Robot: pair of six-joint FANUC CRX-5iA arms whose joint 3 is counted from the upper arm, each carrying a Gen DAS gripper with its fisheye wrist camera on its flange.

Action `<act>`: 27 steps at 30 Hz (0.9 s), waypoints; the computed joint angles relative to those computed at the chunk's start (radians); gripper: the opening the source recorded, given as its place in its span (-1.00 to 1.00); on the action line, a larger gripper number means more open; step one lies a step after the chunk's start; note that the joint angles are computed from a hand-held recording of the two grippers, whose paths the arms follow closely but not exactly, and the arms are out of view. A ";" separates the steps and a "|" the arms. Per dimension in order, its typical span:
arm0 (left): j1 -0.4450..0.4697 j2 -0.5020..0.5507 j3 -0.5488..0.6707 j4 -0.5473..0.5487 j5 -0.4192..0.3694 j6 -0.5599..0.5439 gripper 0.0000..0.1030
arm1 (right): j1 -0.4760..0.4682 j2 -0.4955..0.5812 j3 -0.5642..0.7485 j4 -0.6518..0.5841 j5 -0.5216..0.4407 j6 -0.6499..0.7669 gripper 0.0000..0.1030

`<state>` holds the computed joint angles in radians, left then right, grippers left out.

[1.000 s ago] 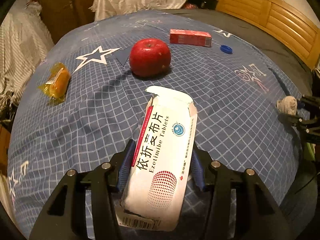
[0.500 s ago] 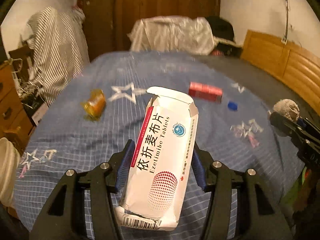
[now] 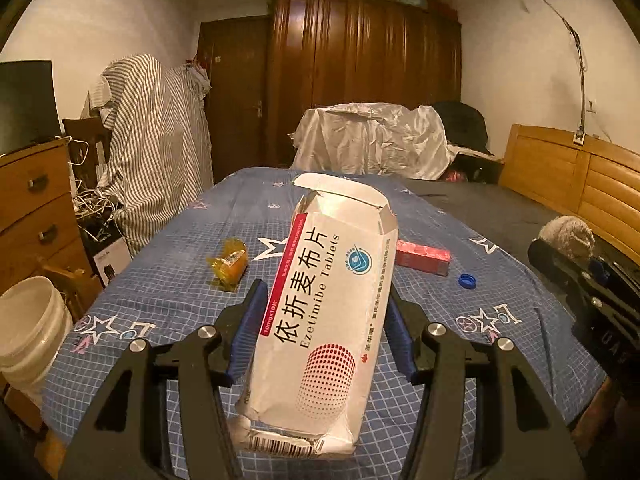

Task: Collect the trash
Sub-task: 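Carry the tablet box in the left tool while the right tool carries the knitted ball to the bucket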

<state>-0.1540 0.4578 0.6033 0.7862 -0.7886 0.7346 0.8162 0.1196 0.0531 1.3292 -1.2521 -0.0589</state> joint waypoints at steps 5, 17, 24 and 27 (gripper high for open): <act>-0.001 -0.002 -0.003 -0.002 0.003 0.003 0.04 | 0.002 0.001 0.002 -0.003 -0.001 0.000 -0.14; 0.010 -0.005 -0.004 0.002 0.003 0.014 0.04 | -0.010 -0.002 0.006 -0.005 0.028 0.021 -0.14; 0.070 0.041 0.107 -0.062 -0.001 0.107 0.04 | -0.048 0.064 0.118 0.000 0.166 0.103 -0.14; 0.106 0.090 0.212 -0.123 -0.025 0.181 0.04 | -0.057 0.118 0.212 -0.033 0.235 0.164 -0.14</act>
